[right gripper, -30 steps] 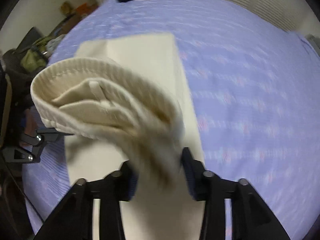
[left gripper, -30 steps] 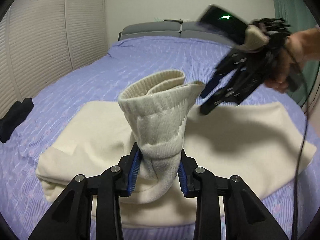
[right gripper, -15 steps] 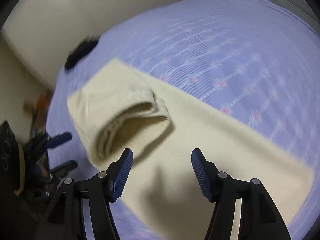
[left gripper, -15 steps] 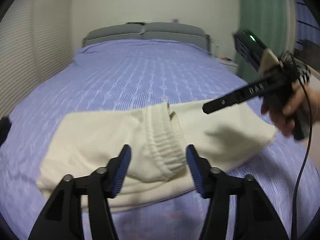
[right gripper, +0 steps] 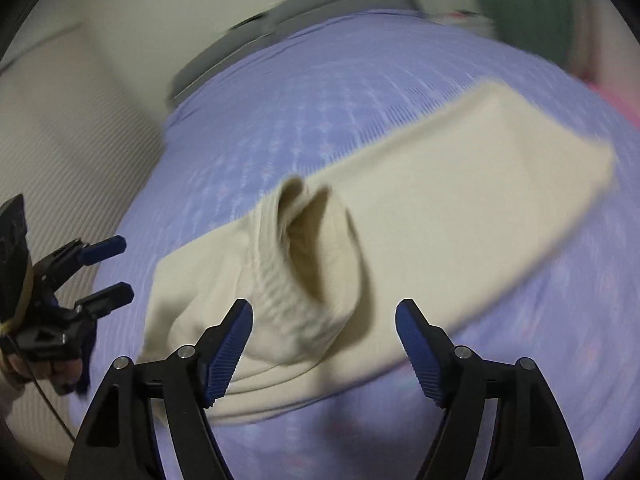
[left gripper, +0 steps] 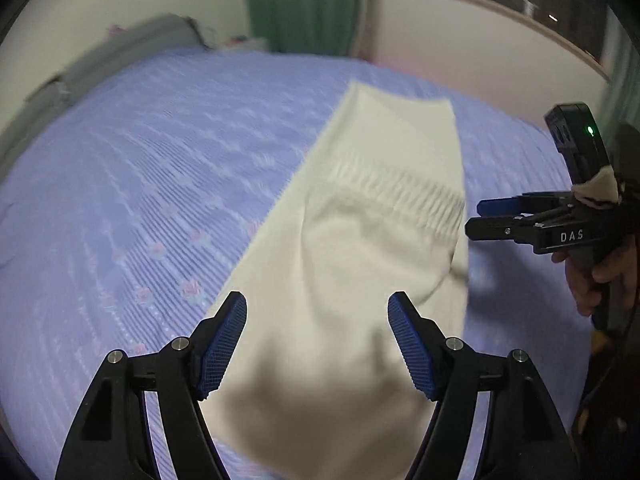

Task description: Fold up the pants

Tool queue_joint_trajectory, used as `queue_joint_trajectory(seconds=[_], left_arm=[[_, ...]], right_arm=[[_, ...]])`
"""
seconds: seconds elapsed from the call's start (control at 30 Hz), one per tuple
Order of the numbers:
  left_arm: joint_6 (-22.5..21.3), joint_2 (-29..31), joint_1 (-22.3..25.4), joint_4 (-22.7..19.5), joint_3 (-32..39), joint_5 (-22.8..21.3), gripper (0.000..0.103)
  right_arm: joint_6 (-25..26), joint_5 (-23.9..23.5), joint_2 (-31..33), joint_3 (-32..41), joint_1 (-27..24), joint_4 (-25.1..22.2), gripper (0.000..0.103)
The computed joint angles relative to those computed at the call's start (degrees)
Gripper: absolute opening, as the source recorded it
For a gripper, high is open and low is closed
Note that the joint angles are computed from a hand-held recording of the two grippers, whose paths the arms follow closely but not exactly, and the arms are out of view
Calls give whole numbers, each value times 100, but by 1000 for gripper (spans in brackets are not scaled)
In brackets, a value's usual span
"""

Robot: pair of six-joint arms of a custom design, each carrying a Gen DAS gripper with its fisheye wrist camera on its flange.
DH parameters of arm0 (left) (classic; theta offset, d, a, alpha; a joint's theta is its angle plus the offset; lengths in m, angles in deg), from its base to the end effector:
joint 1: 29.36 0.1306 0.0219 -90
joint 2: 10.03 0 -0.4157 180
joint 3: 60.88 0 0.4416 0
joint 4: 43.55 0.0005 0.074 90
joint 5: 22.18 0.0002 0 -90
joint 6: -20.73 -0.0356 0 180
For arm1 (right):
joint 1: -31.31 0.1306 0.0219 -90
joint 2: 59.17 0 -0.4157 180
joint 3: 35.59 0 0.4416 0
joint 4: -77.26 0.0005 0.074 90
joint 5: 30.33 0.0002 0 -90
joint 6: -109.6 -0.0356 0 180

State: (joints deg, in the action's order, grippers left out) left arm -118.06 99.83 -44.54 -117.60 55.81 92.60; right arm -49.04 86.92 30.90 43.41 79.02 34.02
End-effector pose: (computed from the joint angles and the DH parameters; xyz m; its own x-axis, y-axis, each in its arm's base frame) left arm 0.6161 -0.1831 0.4760 -0.2896 0.7863 -0.5458 0.9292 0.3677 0.0367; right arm 0.3605 0.3713 0.3756 -0.6441 0.5223 -0.5588 0.3349 0.8494 0.4079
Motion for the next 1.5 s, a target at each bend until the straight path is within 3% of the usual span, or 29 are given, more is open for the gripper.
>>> queue_joint_trajectory(seconds=[0.1, 0.17, 0.23, 0.3, 0.47, 0.6, 0.63, 0.7, 0.8, 0.9, 1.0, 1.07, 1.2, 1.4, 1.5], left_arm=[[-503, 407, 140, -455, 324, 56, 72], [-721, 449, 202, -517, 282, 100, 72], [-913, 393, 262, -525, 120, 211, 72], [-991, 272, 316, -483, -97, 318, 72], [-841, -49, 403, -440, -593, 771, 72], [-800, -312, 423, -362, -1071, 853, 72], [-797, -358, 425, -378, -1190, 867, 72], [-715, -423, 409, -314, -1370, 852, 72], [-508, -493, 363, -120, -1605, 836, 72], [-270, -503, 322, 55, -1673, 803, 72], [-292, -497, 303, -21, -1507, 848, 72], [-354, -485, 287, -16, -1368, 881, 72], [-280, -239, 168, 18, -898, 850, 72], [-12, 290, -96, 261, -352, 377, 72], [284, 493, -147, 385, -243, 122, 72]], right_arm=[[-1191, 462, 359, 124, 294, -38, 75], [-1824, 589, 539, 174, 390, -7, 75], [-2149, 657, 682, 254, 433, -47, 75], [-2284, 745, 744, 300, 450, -140, 75], [-2227, 640, 740, 204, 342, 146, 73], [-1908, 564, 714, 138, 257, 291, 43], [-1927, 573, 665, 59, 258, 365, 38], [-2070, 574, 480, -169, 274, 424, 19], [-2182, 518, 374, -344, 307, 343, 15], [-2154, 477, 416, -384, 293, 370, 15], [-2171, 384, 332, -545, 260, 745, 19], [-2177, 460, 295, -466, 292, 460, 40], [-2036, 841, 273, -239, 361, 40, 54], [-1574, 667, 394, -77, 252, -19, 56], [-1646, 420, 600, 96, 155, -469, 56]])
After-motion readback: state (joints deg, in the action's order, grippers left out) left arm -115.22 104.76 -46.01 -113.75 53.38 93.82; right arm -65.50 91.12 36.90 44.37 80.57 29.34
